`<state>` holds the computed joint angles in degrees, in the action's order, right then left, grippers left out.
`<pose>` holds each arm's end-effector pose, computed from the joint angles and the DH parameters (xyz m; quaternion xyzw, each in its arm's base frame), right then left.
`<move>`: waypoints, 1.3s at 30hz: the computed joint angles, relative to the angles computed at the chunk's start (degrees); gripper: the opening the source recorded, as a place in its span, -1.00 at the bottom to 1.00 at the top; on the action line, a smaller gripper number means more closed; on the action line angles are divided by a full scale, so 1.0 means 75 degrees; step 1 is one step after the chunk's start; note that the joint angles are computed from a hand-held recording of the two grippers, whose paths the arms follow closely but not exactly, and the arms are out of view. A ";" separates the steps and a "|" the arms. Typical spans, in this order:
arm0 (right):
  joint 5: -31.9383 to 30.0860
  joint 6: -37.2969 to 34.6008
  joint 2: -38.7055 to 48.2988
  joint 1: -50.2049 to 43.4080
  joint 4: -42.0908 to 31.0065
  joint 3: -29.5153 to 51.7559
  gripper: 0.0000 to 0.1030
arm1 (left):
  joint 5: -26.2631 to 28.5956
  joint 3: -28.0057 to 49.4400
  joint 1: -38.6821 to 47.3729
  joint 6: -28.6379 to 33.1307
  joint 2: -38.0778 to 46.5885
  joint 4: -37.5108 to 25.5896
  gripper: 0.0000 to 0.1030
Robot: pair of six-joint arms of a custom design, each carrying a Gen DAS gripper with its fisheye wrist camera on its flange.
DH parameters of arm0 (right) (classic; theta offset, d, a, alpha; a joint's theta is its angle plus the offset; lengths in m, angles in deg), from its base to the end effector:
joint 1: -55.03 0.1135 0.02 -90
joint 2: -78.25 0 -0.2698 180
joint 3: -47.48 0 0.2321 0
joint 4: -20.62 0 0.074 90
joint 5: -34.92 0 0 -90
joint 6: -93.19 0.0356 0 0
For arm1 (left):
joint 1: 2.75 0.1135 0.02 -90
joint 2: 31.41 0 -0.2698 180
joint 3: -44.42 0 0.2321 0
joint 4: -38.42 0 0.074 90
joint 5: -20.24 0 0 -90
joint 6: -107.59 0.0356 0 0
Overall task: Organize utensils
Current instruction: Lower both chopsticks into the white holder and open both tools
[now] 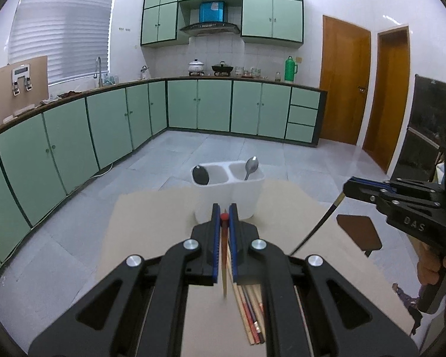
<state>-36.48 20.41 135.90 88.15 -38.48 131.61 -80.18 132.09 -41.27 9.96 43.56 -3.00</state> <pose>0.1520 0.0856 0.3868 -0.0429 0.8681 0.0732 0.4891 0.2169 -0.1644 0.3727 0.1836 0.8382 -0.1270 0.4976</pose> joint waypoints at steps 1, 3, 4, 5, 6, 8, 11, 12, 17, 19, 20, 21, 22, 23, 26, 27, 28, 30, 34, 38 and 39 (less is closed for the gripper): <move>-0.0102 -0.0090 0.0061 -0.0106 -0.0043 0.0121 -0.88 | 0.0022 0.0100 0.0003 0.0008 0.0047 0.0000 -0.91; -0.0381 -0.0318 0.0242 -0.0369 -0.0080 0.0433 -0.88 | 0.0053 0.0295 -0.0005 0.0048 0.0121 -0.0022 -0.91; -0.0523 -0.0410 0.0305 -0.0501 -0.0105 0.0572 -0.88 | 0.0073 0.0330 -0.0002 0.0068 0.0123 -0.0016 -0.91; -0.0614 -0.0483 0.0358 -0.0592 -0.0120 0.0689 -0.88 | 0.0118 0.0422 0.0013 0.0106 0.0162 -0.0009 -0.91; -0.0701 -0.0560 0.0389 -0.0691 -0.0137 0.0794 -0.88 | 0.0204 0.0513 0.0064 0.0160 0.0197 0.0001 -0.91; -0.0975 -0.0743 0.0515 -0.0986 -0.0168 0.1123 -0.88 | 0.0266 0.0744 0.0064 0.0218 0.0284 -0.0002 -0.91; -0.1437 -0.0924 0.0793 -0.1414 -0.0216 0.1731 -0.88 | 0.0322 0.1270 0.0080 0.0352 0.0547 0.0022 -0.91; -0.1575 -0.0991 0.0912 -0.1553 -0.0213 0.1975 -0.88 | 0.0335 0.1415 0.0095 0.0397 0.0630 0.0053 -0.91; -0.1883 -0.1366 0.1655 -0.2081 -0.0103 0.3233 -0.88 | 0.0325 0.2836 0.0195 0.0740 0.1519 0.0205 -0.91; -0.2136 -0.1365 0.1983 -0.2345 -0.0045 0.3700 -0.88 | 0.0387 0.3527 0.0242 0.0760 0.1966 0.0166 -0.91; -0.2232 -0.1352 0.2188 -0.2462 -0.0012 0.3967 -0.88 | 0.0385 0.3992 0.0269 0.0793 0.2278 0.0116 -0.91; -0.2270 -0.1357 0.2390 -0.2548 0.0020 0.4229 -0.88 | 0.0348 0.4299 0.0271 0.0807 0.2483 0.0090 -0.91; -0.2263 -0.1393 0.2665 -0.2632 0.0075 0.4559 -0.88 | 0.0377 0.4827 0.0324 0.0821 0.2859 0.0075 -0.91; -0.2220 -0.1424 0.2810 -0.2669 0.0151 0.4694 -0.88 | 0.0350 0.5151 0.0310 0.0829 0.3091 0.0038 -0.91; -0.2138 -0.1492 0.3384 -0.2800 0.0448 0.5177 -0.88 | 0.0248 0.6221 0.0325 0.0904 0.3936 -0.0034 -0.91; -0.2111 -0.1506 0.3541 -0.2844 0.0558 0.5236 -0.88 | 0.0185 0.6542 0.0335 0.0937 0.4256 -0.0013 -0.91; -0.2072 -0.1520 0.3678 -0.2877 0.0659 0.5265 -0.88 | 0.0117 0.6895 0.0311 0.0971 0.4541 -0.0086 -0.91; -0.2024 -0.1519 0.4004 -0.2946 0.0919 0.5264 -0.88 | -0.0005 0.7235 0.0298 0.1031 0.4954 -0.0069 -0.91; -0.2002 -0.1406 0.4442 -0.3056 0.1420 0.4881 -0.88 | -0.0099 0.7802 0.0368 0.0999 0.5816 -0.0092 -0.91; -0.2224 -0.1163 0.4676 -0.3178 0.1655 0.4482 -0.88 | 0.0214 0.8412 0.0637 0.0784 0.6526 -0.0475 -0.91; -0.2278 -0.1127 0.4717 -0.3215 0.1701 0.4357 -0.88 | 0.0224 0.8477 0.0649 0.0791 0.6657 -0.0530 -0.91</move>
